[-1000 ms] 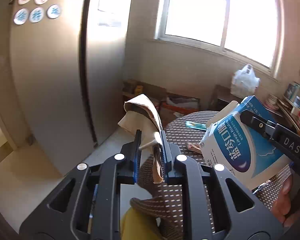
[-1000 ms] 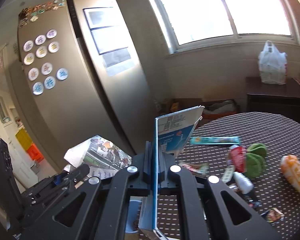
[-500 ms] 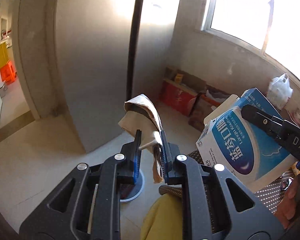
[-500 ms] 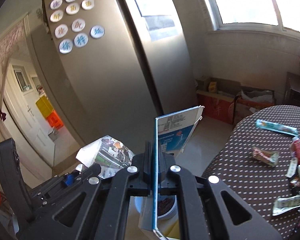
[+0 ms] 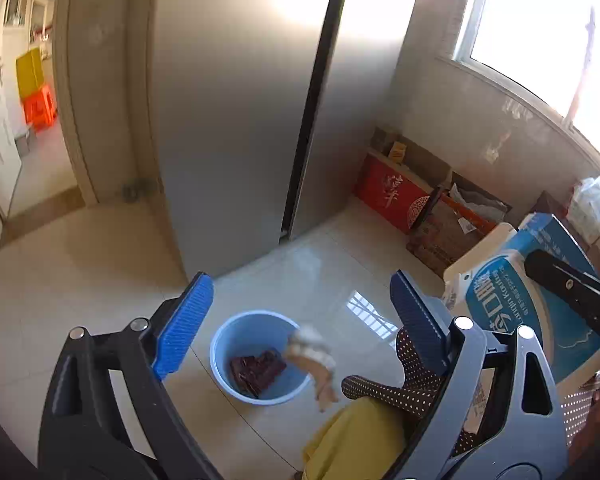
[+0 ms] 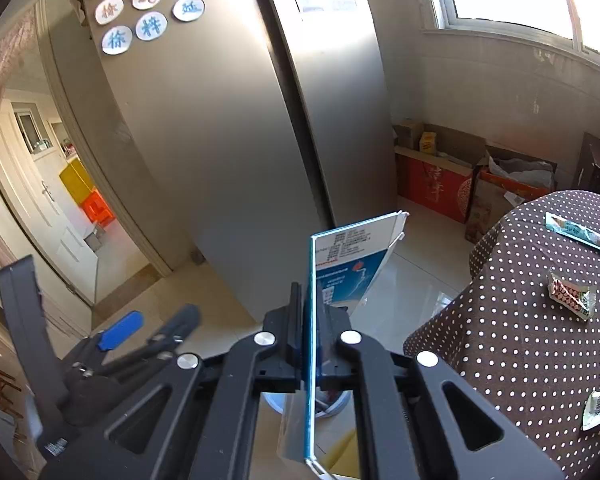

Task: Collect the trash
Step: 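Carry the wrapper over the bucket and open the left tool to drop it, then open the right tool to drop the toothpaste box into the bucket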

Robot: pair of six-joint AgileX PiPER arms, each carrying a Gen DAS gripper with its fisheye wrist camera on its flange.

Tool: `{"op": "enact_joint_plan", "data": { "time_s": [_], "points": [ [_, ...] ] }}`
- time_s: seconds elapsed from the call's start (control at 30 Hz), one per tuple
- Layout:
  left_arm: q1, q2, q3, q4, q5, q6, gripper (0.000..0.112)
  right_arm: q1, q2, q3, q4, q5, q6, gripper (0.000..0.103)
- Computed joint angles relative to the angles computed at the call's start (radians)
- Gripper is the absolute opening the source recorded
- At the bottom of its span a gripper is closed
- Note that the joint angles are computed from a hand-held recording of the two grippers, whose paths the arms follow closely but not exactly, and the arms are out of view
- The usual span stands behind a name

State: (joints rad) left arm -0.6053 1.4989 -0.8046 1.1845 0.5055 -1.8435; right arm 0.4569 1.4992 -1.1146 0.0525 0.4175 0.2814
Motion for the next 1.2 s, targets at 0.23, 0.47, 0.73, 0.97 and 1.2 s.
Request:
{"op": "enact_joint_plan", "data": {
  "time_s": [0.23,0.47,0.73,0.97,1.2],
  "points": [
    [0.013,-0.034,0.072,-0.023,0.03,-0.033,0.088,0.012,0.076,-0.028,0.005,0.007,-0.007,0.005],
    [0.021,-0.079,0.132,-0.043,0.06,-0.027,0.088,0.048,0.171,-0.099,0.016,0.028,-0.028,0.005],
    [-0.008,-0.098,0.139,-0.078,0.133,-0.002,0.088,0.064,0.281,-0.22,0.156,0.059,-0.168,0.017],
    [-0.03,-0.09,0.135,-0.091,0.156,-0.003,0.088,0.07,0.309,-0.234,0.125,0.089,-0.125,0.055],
    [-0.068,-0.077,0.107,-0.11,0.18,0.023,0.088,0.068,0.249,-0.157,0.101,0.073,-0.129,0.055]
  ]
}}
